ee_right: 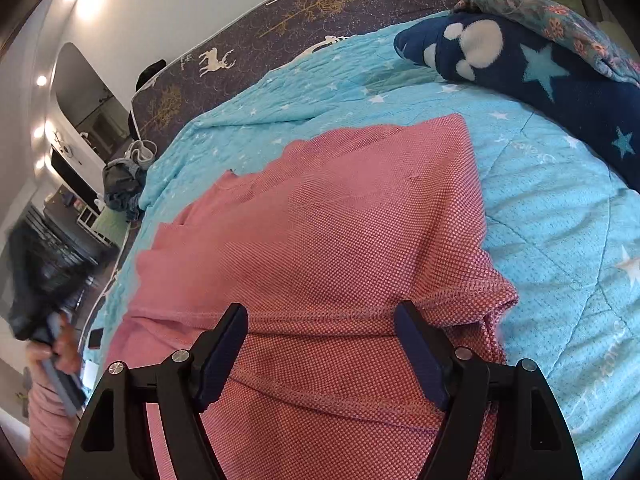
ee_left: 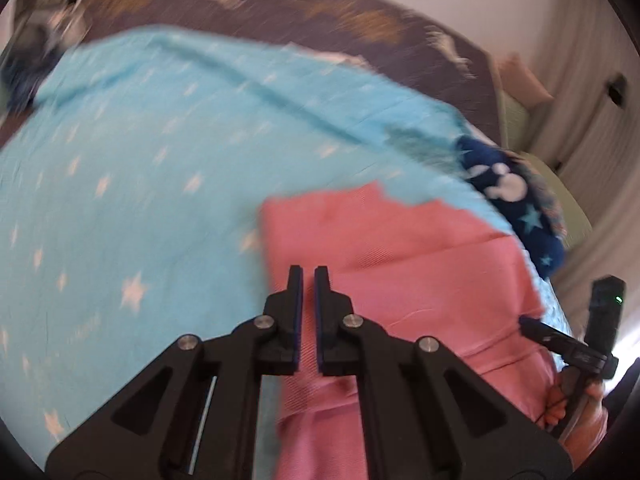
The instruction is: Fold small clothes
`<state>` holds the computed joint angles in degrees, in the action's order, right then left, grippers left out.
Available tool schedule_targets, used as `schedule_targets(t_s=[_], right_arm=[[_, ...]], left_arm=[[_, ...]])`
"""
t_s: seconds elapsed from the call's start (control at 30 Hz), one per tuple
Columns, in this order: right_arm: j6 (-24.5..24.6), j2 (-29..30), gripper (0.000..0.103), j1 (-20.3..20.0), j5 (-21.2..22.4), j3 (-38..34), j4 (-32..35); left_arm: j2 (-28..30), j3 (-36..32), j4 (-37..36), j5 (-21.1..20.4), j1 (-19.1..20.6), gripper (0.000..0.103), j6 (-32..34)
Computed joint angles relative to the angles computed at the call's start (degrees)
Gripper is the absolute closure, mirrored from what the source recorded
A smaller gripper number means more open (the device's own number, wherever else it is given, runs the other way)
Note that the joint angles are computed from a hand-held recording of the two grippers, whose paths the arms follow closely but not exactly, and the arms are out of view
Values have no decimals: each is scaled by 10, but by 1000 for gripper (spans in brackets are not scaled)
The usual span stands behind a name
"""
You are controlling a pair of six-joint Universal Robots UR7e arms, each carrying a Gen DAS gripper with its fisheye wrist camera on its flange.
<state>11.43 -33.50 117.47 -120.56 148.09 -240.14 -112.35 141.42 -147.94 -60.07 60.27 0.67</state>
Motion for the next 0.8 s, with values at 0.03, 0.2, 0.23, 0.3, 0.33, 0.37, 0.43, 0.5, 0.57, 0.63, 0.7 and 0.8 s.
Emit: schedule_targets(t_s=[0.03,0.2,0.23,0.3,0.33,0.37,0.43,0.5,0.57,0.63,0.7,0.8], right_arm=[[-1,1,25,-1,2,1,-4],[1,2,25,-2,5,4,-12],[15,-3,25,3,1,6,-9],[48,-14,25,11,1,17,-18],[51,-22,26,13,8,23,-29],[45,-31,26,15,15,28,-41],[35,-53,27,25,0,25,-23],[34,-72,30,33,-45,13,28],[74,-89,65,27,-124,-4,128],[124,-93,99,0,-142,6,157],[129,-96,99,-12,-103,33,100],[168,-122,95,15,-98,65,104]], left_arm=[[-3,1,1,-13,9,99,-4],[-17,17,11,-52,-15,88,-5],[-19,18,15,-60,-24,85,-5],[-10,20,15,-77,-41,65,-9],[-9,20,19,-81,-44,61,-11],[-4,21,18,-84,-46,56,-13],[23,22,9,-65,-51,55,-17],[65,23,13,14,-55,55,-42],[89,22,11,40,-38,66,-52],[62,32,10,35,-46,66,-58],[27,34,86,78,-87,65,-94],[-51,45,177,117,-147,64,-122]])
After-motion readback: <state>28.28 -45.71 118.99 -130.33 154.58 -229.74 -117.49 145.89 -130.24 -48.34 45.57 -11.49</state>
